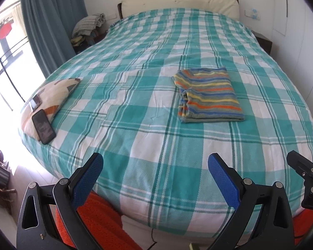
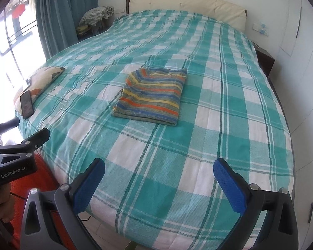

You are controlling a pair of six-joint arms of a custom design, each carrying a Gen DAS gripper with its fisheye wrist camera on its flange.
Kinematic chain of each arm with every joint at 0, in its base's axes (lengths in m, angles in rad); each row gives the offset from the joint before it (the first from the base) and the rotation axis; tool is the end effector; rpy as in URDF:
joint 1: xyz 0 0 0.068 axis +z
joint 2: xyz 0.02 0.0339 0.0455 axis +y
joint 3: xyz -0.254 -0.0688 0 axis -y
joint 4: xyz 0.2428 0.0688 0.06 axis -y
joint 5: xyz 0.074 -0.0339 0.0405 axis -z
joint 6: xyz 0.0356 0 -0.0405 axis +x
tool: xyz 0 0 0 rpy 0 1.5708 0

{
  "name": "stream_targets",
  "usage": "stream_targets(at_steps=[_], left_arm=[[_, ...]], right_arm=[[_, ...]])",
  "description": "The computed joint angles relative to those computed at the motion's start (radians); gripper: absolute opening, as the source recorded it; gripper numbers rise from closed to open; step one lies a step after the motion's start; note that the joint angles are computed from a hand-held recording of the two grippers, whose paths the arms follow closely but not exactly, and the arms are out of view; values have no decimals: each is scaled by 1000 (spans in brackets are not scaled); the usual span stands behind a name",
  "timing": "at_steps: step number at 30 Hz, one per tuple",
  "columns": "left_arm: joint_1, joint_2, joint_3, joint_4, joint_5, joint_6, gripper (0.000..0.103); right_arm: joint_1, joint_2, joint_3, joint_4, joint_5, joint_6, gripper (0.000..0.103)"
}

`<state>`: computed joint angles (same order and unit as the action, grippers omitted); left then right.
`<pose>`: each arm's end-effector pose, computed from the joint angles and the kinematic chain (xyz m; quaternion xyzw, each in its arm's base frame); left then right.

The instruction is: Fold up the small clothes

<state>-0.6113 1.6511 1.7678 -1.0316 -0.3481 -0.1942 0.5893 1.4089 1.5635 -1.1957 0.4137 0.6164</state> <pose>0.2855 -0.1852 0.3694 0.1385 0.9237 0.0265 0.3561 0.2271 0.1346 0.3689 0.0666 0.9437 -0.0180 0.3234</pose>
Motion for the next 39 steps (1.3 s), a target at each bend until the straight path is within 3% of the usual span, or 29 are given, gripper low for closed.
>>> stream_targets(at_steps=[13,24,32,39], left_arm=[[-42,-22,-3,25,-110,39,101],[-47,-41,49,-42,-83,70,101],[-37,-41,100,-105,-17,25,103],[-35,-37,124,-143,31,-3,103]], right_arm=[[22,22,62,-54,24,15,102],[91,70,198,-165,101,51,102],[159,120,343,-312,171,102,102],[180,128,383,-363,184,132,102]])
